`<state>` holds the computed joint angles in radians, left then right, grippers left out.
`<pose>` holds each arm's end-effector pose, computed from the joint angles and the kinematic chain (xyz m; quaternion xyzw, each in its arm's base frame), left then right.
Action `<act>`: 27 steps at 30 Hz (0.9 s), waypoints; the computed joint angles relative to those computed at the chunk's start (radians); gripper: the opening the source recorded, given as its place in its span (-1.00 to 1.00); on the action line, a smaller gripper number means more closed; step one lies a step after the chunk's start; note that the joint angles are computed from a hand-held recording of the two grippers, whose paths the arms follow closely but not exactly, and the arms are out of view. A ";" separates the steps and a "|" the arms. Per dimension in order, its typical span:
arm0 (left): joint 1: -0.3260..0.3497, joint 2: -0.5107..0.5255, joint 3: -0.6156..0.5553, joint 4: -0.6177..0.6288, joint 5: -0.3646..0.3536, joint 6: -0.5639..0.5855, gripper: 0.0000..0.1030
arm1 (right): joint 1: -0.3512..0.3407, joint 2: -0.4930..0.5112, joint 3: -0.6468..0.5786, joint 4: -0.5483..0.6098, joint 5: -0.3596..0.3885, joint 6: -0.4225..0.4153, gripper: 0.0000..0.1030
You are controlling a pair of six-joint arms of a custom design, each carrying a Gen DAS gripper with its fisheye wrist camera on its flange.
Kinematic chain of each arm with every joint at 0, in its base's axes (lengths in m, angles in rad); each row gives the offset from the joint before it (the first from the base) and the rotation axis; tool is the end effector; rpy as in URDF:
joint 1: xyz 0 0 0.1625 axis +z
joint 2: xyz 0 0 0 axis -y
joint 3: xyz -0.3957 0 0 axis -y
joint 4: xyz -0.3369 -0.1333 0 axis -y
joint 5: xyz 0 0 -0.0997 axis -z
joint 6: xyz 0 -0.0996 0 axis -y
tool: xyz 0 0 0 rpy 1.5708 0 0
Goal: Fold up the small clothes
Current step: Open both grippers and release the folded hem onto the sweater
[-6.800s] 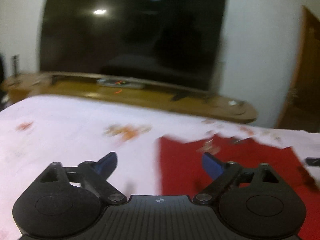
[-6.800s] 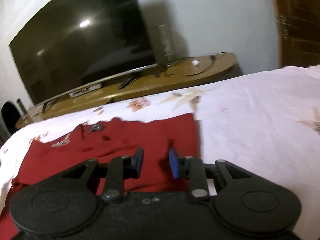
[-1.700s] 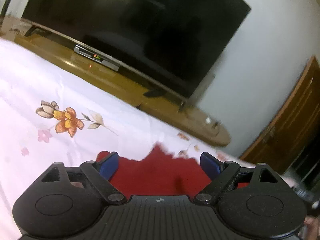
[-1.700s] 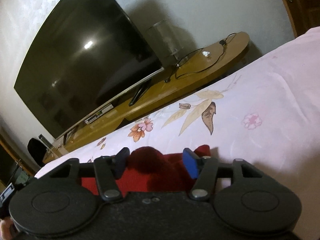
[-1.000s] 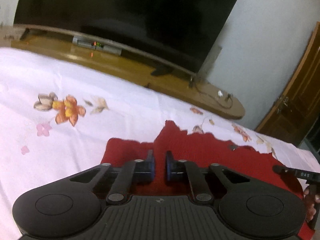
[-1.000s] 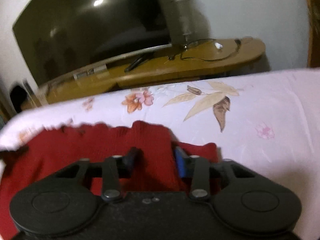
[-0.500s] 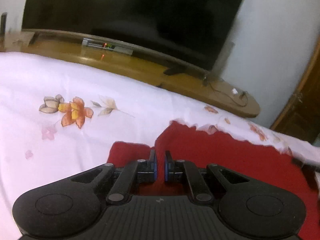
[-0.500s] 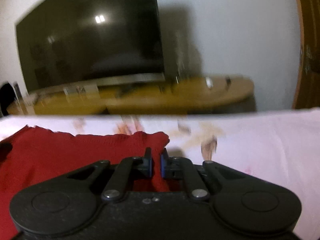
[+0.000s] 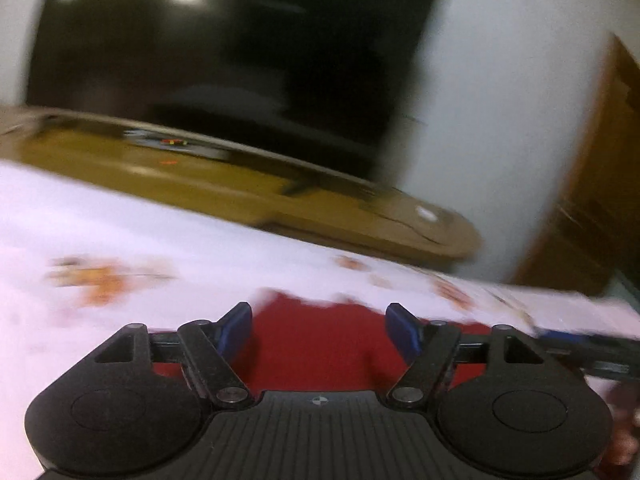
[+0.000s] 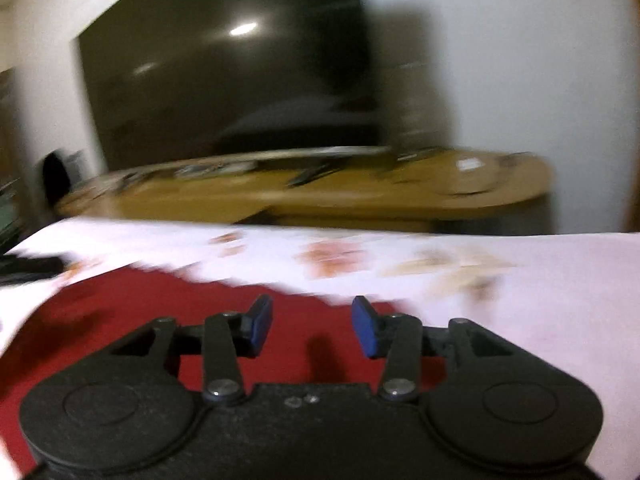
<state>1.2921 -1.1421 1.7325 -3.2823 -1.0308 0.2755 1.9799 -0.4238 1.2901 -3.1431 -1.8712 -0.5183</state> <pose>0.0221 -0.5936 0.3875 0.0869 0.8239 -0.5128 0.2251 0.3803 -0.6161 0.0608 0.3687 -0.8529 0.3337 0.1589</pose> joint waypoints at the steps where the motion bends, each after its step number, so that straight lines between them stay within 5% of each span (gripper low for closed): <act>1: -0.005 0.014 -0.002 0.021 -0.025 0.011 0.45 | 0.009 0.024 -0.036 0.049 0.002 0.010 -0.09; 4: -0.009 0.032 0.010 0.112 -0.054 0.045 0.48 | 0.023 0.077 -0.102 0.154 -0.003 0.013 -0.09; 9: -0.002 -0.015 0.070 0.085 0.095 0.211 0.50 | -0.006 0.018 -0.020 0.131 -0.071 -0.169 0.14; 12: 0.033 -0.087 0.105 0.099 0.092 0.184 0.62 | -0.058 -0.058 0.049 0.057 -0.124 -0.160 0.10; 14: 0.039 -0.102 0.109 0.101 0.078 0.180 0.62 | -0.083 -0.115 0.088 0.095 -0.079 -0.122 0.03; 16: 0.003 -0.098 0.128 0.056 0.146 0.171 0.62 | -0.061 -0.119 0.095 0.075 -0.096 -0.101 -0.01; 20: -0.071 -0.113 0.227 -0.088 0.082 0.165 0.62 | -0.009 -0.156 0.198 -0.010 0.011 -0.039 0.02; 22: -0.094 -0.100 0.253 -0.097 0.072 0.135 0.62 | 0.024 -0.135 0.216 0.012 0.029 -0.075 0.01; 27: -0.092 -0.075 0.297 -0.065 0.163 0.169 0.62 | 0.059 -0.072 0.230 0.035 -0.047 -0.152 0.03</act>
